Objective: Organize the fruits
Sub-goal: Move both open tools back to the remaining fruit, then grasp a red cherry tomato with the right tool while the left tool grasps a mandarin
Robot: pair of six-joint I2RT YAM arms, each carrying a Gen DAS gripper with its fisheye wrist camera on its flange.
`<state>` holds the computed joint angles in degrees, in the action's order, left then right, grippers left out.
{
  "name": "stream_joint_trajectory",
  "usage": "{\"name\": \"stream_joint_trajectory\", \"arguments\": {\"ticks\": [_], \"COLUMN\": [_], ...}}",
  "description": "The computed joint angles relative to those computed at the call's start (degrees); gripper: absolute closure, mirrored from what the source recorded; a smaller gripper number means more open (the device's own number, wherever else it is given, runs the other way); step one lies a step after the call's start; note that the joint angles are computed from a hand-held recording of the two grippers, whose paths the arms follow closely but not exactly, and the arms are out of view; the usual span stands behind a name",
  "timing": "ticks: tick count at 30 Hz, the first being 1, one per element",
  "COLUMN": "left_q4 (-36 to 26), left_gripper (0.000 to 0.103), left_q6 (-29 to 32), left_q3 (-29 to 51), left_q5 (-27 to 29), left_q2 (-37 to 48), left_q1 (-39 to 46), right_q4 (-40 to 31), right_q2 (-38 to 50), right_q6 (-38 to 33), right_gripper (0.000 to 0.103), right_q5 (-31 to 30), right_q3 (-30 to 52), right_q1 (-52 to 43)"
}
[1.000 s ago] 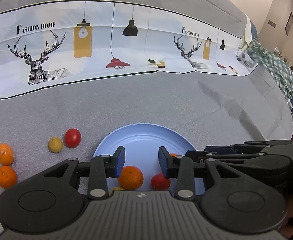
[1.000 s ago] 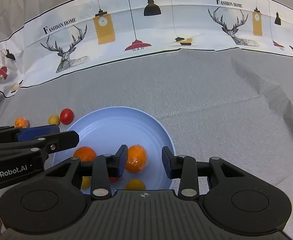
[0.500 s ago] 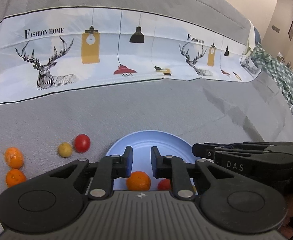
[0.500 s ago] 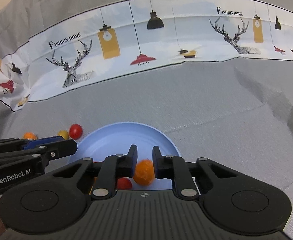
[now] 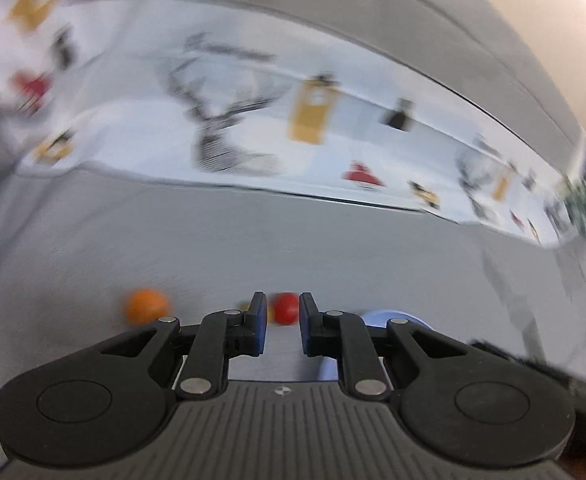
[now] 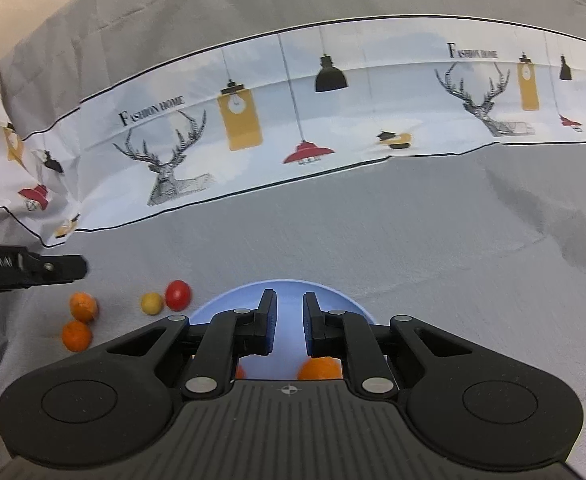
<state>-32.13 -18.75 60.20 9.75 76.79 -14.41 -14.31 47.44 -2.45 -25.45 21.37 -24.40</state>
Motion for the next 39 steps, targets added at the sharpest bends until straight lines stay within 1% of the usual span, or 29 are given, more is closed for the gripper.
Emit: {"name": "stream_joint_trajectory", "arguments": {"ticks": [4,7,9,14,17,18,19,21,22,24,26,28,32,34,36,39], "left_q4": [-4.46,-5.65,-5.48,-5.17,-4.62,-4.2,-4.1,-4.29,-4.27,-4.22,-4.04,-3.79,-3.58,-3.81,-4.02,-4.24], "left_gripper": [0.085,0.085,0.085,0.083,0.075,0.069,0.061,0.053,0.051,0.05,0.048,0.046,0.045,0.045,0.045,0.045], "left_q6": [-2.75,-4.7,-6.05,-9.83,-10.56,-10.59,-10.43,-9.81,-9.54,-9.56,-9.83,-10.15,-9.91,-9.66,-9.43,-8.78], "left_q3": [2.73,3.44,3.25,3.11,2.85,2.76,2.94,3.61,3.71,3.98,4.19,4.61,6.46,7.62,8.44,9.17], "left_q5": [5.94,8.18,7.95,4.1,3.93,3.84,3.5,2.7,2.37,1.19,0.74,0.22,-1.31,-1.88,-2.47,-3.37], "left_q2": [3.98,6.04,6.49,8.05,9.05,9.36,9.88,11.17,11.57,12.36,13.08,13.93,16.5,17.88,18.92,19.89], "left_q1": [8.59,11.0,11.4,12.86,13.95,14.01,13.81,13.06,12.82,12.17,11.91,11.5,10.18,9.59,9.01,8.08], "right_q4": [0.74,1.72,3.31,9.66,13.0,14.54,15.93,17.13,18.55,19.61,20.65,21.55,22.55,21.14,21.6,20.07], "right_q2": [-0.32,-0.03,1.01,6.99,12.38,14.63,17.42,22.75,24.92,29.28,32.92,36.39,42.88,45.82,46.9,48.79], "right_q6": [0.72,2.49,4.93,12.81,17.24,18.42,19.59,21.63,22.56,23.7,23.92,23.33,22.82,23.11,23.23,22.08], "right_gripper": [0.088,0.088,0.088,0.088,0.088,0.088,0.088,0.087,0.087,0.08,0.069,0.062,0.061,0.062,0.062,0.061], "right_q5": [0.03,2.81,5.2,10.65,14.08,15.5,17.35,20.68,21.68,23.72,24.79,26.11,26.24,25.64,26.09,25.83], "right_q3": [-0.77,-0.92,-0.88,0.04,2.27,3.11,4.27,6.92,7.57,9.57,11.43,13.19,16.48,18.68,19.31,20.97], "right_q1": [4.18,9.79,14.43,24.39,29.84,31.62,33.43,35.98,36.79,38.15,38.32,38.48,37.63,37.14,37.45,37.71]}}
